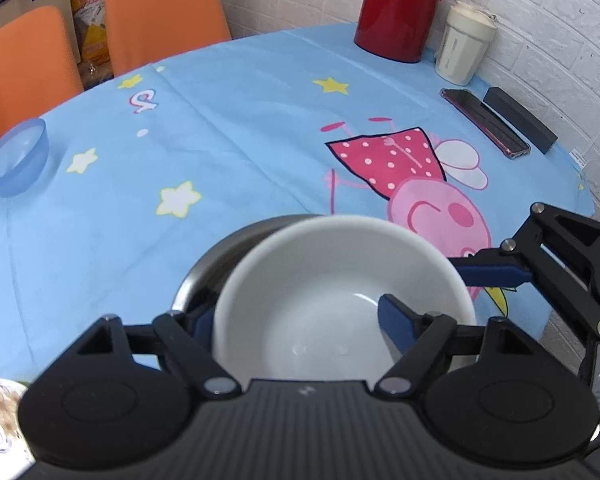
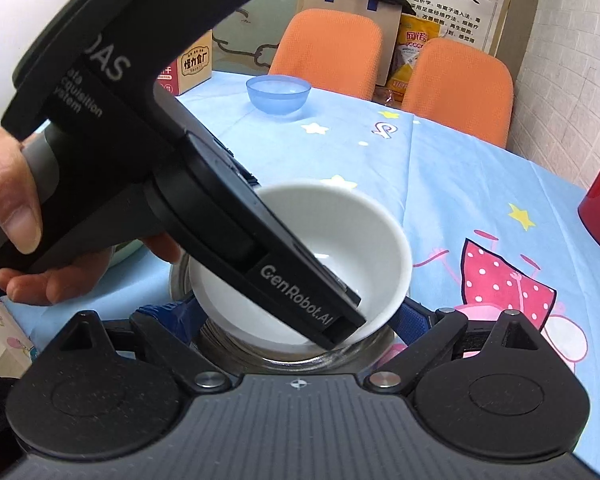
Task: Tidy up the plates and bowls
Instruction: 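Lower the white bowl into the steel bowl and open the left tool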
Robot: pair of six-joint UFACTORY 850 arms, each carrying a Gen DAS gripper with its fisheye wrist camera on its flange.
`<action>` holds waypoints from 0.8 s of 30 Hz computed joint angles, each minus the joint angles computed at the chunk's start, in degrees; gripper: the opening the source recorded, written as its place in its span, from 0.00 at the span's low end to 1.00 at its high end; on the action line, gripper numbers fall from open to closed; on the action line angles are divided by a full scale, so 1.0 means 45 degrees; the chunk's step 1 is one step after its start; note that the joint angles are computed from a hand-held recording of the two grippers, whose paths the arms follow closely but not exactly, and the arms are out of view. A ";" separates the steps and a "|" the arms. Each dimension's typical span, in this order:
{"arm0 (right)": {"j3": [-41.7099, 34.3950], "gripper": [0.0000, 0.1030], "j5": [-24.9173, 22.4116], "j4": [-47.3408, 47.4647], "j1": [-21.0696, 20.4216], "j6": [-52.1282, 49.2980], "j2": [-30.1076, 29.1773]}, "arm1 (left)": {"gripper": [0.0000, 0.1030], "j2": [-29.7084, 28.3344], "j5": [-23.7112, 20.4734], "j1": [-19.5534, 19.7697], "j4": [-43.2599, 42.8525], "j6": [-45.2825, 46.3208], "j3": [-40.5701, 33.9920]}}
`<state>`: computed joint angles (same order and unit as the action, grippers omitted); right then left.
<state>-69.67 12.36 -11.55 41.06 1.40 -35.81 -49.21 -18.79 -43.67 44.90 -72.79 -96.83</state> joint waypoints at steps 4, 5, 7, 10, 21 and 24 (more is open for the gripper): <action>0.0247 0.81 -0.0085 0.0245 -0.0035 -0.0235 0.0218 | 0.83 0.0064 0.0017 -0.0021 0.0336 -0.0326 0.0104; 0.0320 0.81 -0.0076 0.0289 -0.0051 -0.0305 0.0283 | 0.83 0.0144 0.0045 -0.0011 0.0387 -0.0457 0.0196; 0.0517 0.81 -0.0095 0.0026 -0.0108 -0.0099 0.0461 | 0.84 0.0408 0.0142 0.0012 0.0729 -0.0952 0.0516; 0.0997 0.81 -0.0291 -0.0662 -0.0212 0.0411 0.0873 | 0.84 0.1118 0.0486 0.0027 0.2307 -0.2723 0.1426; 0.2028 0.81 0.0796 -0.1190 -0.0723 0.2086 0.1877 | 0.90 0.3337 -0.0700 0.0025 0.7757 -0.8818 0.4081; 0.1379 0.81 0.0752 -0.2440 -0.0770 0.3411 0.1577 | 0.91 0.3897 -0.1197 0.0268 0.7892 -0.9355 0.4813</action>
